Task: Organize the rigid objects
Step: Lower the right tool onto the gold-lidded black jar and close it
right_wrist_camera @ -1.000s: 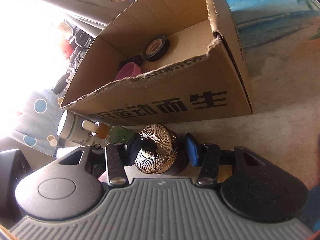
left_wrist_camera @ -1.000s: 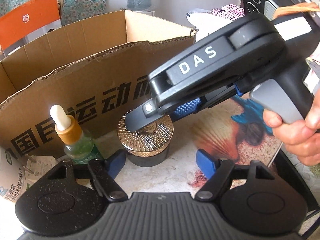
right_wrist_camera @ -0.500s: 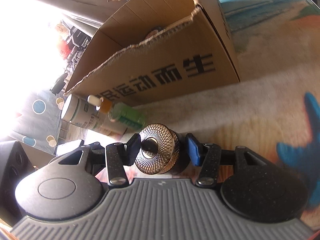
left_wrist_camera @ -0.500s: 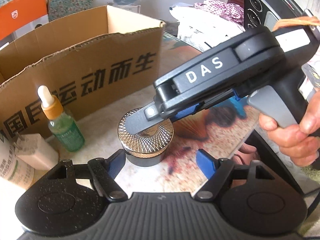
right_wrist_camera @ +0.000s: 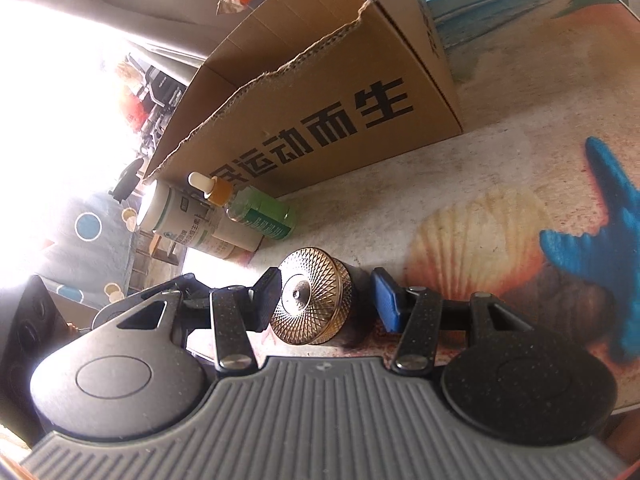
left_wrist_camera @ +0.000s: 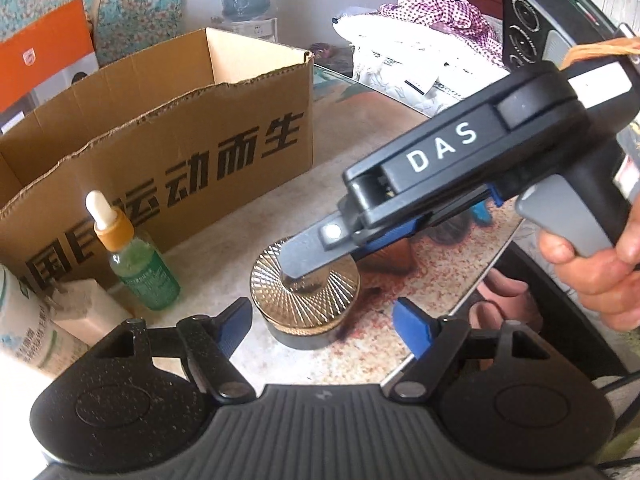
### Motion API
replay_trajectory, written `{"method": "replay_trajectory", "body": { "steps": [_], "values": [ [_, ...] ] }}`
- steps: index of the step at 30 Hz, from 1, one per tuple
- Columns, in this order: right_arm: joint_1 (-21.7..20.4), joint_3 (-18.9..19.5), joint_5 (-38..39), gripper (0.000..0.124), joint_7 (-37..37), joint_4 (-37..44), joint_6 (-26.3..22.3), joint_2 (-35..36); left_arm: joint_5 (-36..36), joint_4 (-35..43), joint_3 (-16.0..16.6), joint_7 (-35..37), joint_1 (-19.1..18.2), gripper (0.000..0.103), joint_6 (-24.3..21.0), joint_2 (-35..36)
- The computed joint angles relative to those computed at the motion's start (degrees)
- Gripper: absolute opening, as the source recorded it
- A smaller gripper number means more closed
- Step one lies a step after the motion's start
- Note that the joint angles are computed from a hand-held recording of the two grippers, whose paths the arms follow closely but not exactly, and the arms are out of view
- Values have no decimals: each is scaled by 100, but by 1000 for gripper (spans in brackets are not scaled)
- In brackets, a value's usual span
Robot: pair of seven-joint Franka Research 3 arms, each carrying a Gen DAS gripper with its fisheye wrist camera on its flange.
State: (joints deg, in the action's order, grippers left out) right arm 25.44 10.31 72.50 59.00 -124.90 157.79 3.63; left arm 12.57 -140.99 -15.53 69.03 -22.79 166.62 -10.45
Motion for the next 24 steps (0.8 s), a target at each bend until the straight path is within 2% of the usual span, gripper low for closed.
{"method": "replay_trajectory", "body": {
  "steps": [4, 14, 24],
  "values": [
    [-24, -32, 80, 49, -71, -78, -61, -75, -73, 143, 27, 110, -20, 81, -57, 155],
    [-6, -37, 183, 49, -148, -121, -149, -64, 516, 410, -130, -258, 174, 78, -120, 499],
    [-9, -35, 463, 51, -336, -130, -188, -57, 1037, 513, -169, -833, 247, 58, -268, 581]
  ]
}}
